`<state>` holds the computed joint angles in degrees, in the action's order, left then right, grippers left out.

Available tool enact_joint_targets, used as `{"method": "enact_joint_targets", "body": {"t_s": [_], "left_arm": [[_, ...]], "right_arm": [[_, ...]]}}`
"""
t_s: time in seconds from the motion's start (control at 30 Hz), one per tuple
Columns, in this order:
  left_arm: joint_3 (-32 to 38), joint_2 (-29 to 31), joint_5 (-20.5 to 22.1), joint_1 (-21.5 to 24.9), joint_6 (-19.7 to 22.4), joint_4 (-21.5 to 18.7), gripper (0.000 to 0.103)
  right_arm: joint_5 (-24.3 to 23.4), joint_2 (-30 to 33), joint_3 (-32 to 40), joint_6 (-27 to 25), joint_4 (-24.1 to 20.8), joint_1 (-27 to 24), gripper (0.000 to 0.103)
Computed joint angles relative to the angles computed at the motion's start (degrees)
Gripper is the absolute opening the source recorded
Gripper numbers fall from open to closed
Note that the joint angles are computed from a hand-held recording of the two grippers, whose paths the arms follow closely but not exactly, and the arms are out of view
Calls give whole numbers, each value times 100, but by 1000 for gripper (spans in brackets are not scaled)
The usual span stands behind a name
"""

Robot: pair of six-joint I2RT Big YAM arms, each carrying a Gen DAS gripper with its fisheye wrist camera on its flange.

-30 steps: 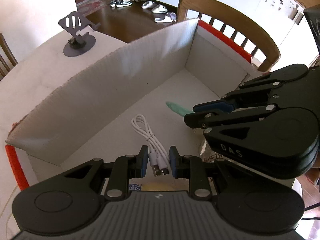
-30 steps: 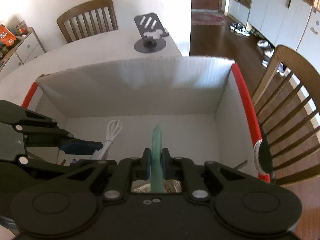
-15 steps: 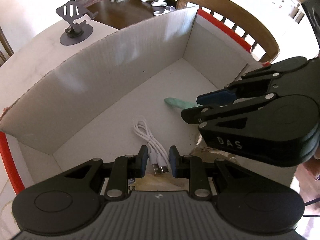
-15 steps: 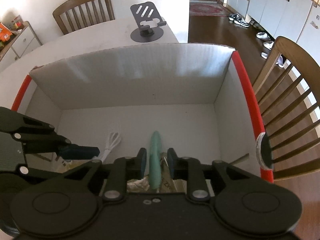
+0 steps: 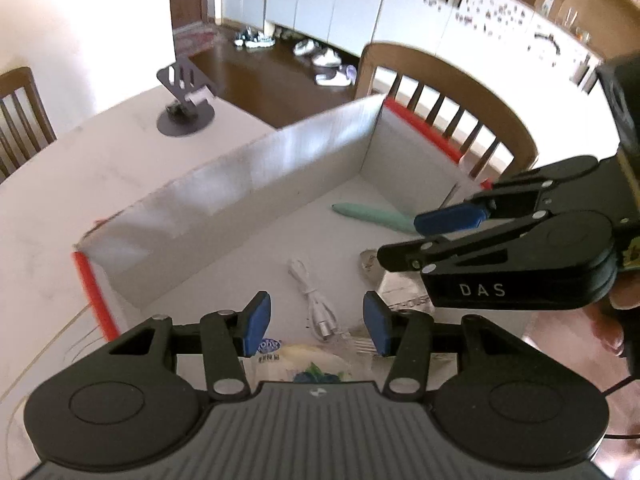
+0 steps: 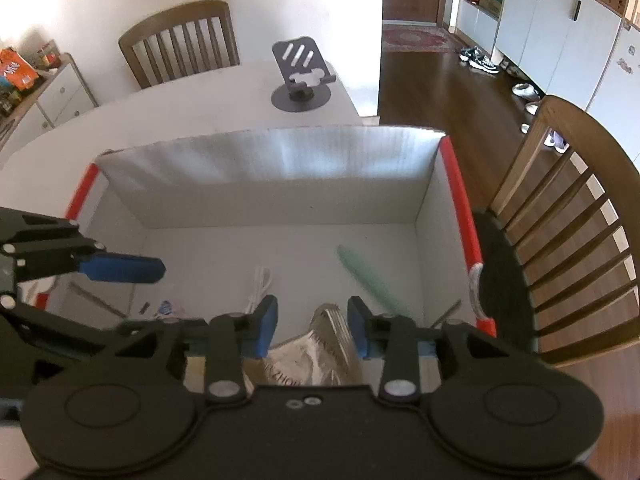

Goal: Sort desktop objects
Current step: 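Lift both tools out of the box and move back over the table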

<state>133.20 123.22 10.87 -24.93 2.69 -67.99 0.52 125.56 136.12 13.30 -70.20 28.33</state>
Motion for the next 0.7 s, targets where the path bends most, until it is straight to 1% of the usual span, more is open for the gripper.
{"method": "enact_joint_targets", "body": {"t_s": [0.17, 0.23, 0.4, 0.57, 0.7], "left_arm": [[-710, -544, 25, 20, -81, 448, 49], [-1033, -758, 49, 43, -122, 655, 49], [-1789, -1327, 78, 89, -252, 1067, 49], [-2551, -1919, 49, 140, -318, 1434, 49], [-2996, -2276, 60, 189, -372, 1661, 49]], "right_arm": [[-145, -442, -523, 68, 319, 19, 40], [-128, -572, -669, 74, 437, 50, 40], [-267, -979, -1219, 264, 814, 124, 41], [-111, -1303, -1629, 223, 1111, 276, 42], [-62, -1511, -1900, 349, 1293, 357, 46]]}}
